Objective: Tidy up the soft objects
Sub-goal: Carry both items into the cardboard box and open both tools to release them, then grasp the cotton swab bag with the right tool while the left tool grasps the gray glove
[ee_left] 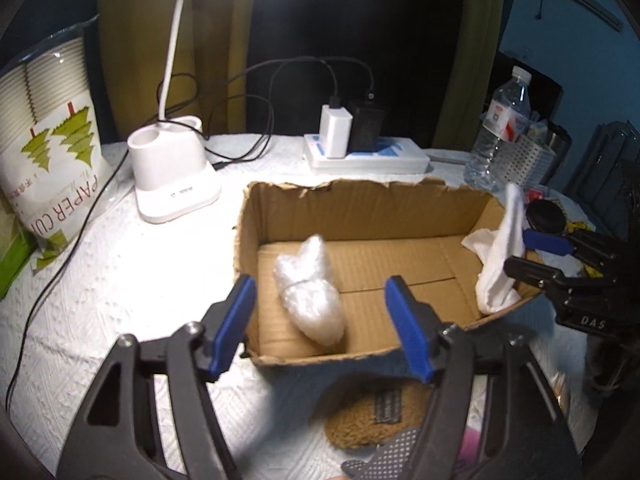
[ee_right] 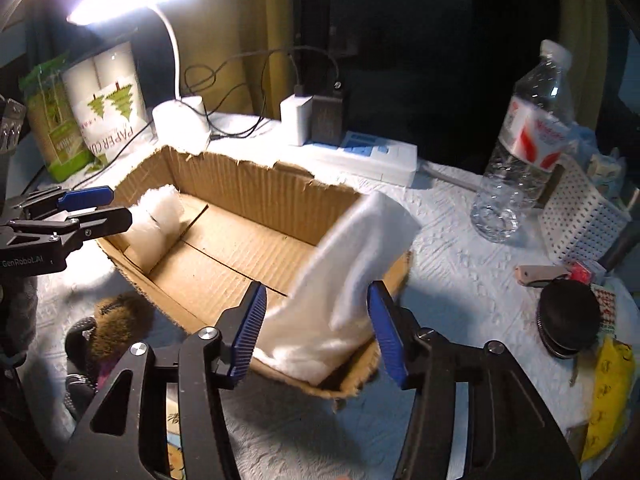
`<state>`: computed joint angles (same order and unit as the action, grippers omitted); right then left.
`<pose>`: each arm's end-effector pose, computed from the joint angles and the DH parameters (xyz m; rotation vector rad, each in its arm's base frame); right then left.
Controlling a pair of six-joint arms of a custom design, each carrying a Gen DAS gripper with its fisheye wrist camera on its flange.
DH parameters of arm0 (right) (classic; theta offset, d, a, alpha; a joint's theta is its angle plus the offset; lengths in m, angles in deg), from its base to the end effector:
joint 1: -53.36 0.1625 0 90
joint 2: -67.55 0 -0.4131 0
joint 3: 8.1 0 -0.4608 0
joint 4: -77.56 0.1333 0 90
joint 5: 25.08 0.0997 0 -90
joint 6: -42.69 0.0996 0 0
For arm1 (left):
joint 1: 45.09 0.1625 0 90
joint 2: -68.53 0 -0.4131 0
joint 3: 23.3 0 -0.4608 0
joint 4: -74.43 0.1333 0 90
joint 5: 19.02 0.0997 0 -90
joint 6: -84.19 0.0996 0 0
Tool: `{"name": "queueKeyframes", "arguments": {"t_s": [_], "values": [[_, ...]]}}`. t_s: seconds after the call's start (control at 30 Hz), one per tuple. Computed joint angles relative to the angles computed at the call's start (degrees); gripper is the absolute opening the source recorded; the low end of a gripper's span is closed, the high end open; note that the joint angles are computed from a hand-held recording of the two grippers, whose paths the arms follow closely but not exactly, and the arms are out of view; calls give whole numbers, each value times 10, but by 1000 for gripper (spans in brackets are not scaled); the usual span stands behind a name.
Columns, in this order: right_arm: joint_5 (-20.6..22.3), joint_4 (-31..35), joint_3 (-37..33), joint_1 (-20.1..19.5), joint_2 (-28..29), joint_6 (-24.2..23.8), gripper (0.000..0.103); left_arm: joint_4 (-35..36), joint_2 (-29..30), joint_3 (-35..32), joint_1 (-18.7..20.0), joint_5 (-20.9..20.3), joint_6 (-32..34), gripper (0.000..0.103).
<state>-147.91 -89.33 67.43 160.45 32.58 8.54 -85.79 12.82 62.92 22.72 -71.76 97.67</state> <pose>0.3163 -0.7591 0.0913 0.8312 -2.2714 0.6760 -0.1067 -0.7741 0.2726 0.4561 2.3698 -0.9239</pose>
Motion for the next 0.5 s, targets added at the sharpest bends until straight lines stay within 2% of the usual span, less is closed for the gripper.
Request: {"name": "queueKeyframes", "arguments": {"t_s": [0.1, 0.5], "values": [[-8, -14, 13, 3, -8, 2, 63, -13, -8, 10, -4, 6, 3, 74], [-19, -70, 82, 21, -49, 25, 63, -54, -63, 71, -19, 2, 15, 77]]}}
